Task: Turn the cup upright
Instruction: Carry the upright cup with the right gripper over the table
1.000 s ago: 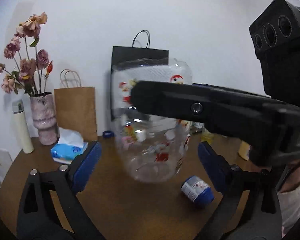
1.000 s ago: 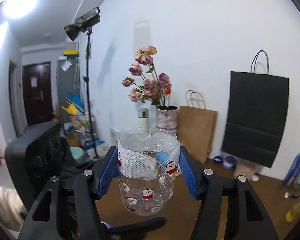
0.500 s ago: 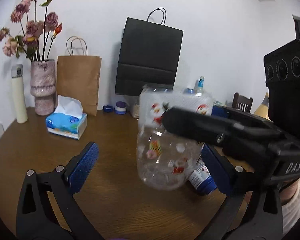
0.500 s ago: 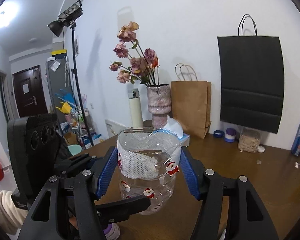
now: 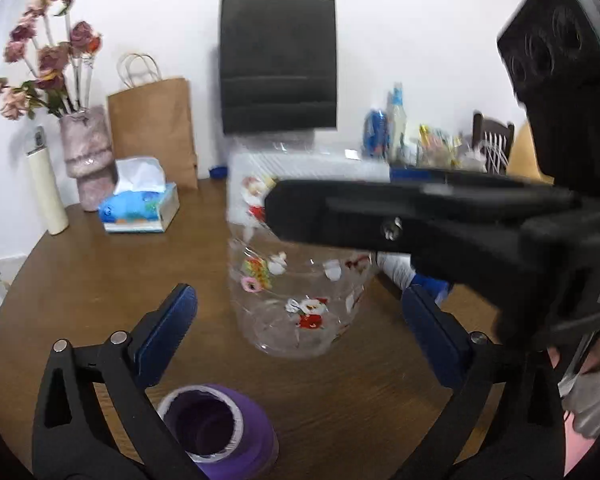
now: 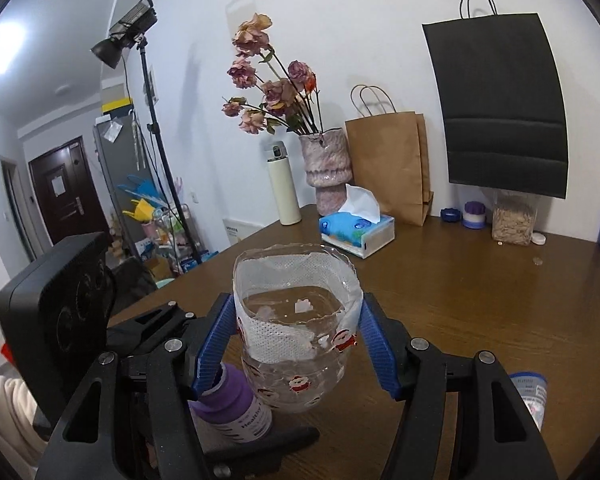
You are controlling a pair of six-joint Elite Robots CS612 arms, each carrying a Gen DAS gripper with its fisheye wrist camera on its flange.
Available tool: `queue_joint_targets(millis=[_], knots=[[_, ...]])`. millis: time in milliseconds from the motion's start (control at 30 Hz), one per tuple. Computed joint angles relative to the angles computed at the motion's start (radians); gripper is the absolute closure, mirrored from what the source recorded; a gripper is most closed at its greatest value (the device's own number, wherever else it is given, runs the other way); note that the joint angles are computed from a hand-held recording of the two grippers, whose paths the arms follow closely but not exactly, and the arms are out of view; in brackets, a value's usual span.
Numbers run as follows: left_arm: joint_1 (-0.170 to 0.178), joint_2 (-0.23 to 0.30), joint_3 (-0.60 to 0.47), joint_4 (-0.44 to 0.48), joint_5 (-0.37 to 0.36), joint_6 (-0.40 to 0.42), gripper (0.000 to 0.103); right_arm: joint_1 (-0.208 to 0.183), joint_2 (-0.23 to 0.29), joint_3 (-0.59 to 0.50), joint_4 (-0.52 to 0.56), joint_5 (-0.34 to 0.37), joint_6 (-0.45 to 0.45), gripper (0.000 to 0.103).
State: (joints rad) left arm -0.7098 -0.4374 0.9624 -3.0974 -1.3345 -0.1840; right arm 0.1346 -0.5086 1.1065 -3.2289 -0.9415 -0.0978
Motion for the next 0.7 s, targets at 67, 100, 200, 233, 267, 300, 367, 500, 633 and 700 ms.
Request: queue_joint_targets(millis=[67,100,200,233,267,300,367,500,633,700], knots=[[0.002,0.003,-0.011,0.052,0.004,-0.035,0.004,0.001,-0.001,0.003,0.000,-0.002,0.001,0.036],[0.004,0.002,-0.005,0.015,0.000,-0.036,0.001,0.001,-0.002,0.007,-0.004,-0.005,0.002,0.036],[-0.006,0.008,0.001,-0.165,0.090,0.057,0.000,-0.001,-0.007,0.011,-0.025,-0.001,0.010,0.036],[-0.009,0.011,-0.005,-0.188,0.113,0.084,0.000,-0.001,-0.009,0.009,-0.029,-0.003,0.011,0.036],[-0.010,0.015,-0.018,-0.204,0.124,0.109,0.000,0.000,-0.010,0.008,-0.037,-0.007,0.013,0.036],[-0.006,0.015,-0.026,-0.211,0.110,0.120,0.000,0.000,-0.011,0.006,-0.042,-0.009,0.016,0.036],[0.005,0.012,-0.043,-0.174,0.066,0.111,0.000,-0.002,-0.011,-0.004,-0.055,-0.001,0.030,0.036],[0.010,0.030,-0.079,-0.188,0.105,0.105,0.000,0.002,-0.013,-0.019,-0.067,-0.017,0.017,0.036],[0.016,0.044,-0.105,-0.083,0.104,0.060,0.000,0.007,-0.006,-0.042,-0.037,-0.017,-0.001,0.035],[0.022,0.042,-0.101,-0.069,0.087,0.038,0.000,0.008,-0.001,-0.051,-0.022,-0.015,-0.004,0.035]])
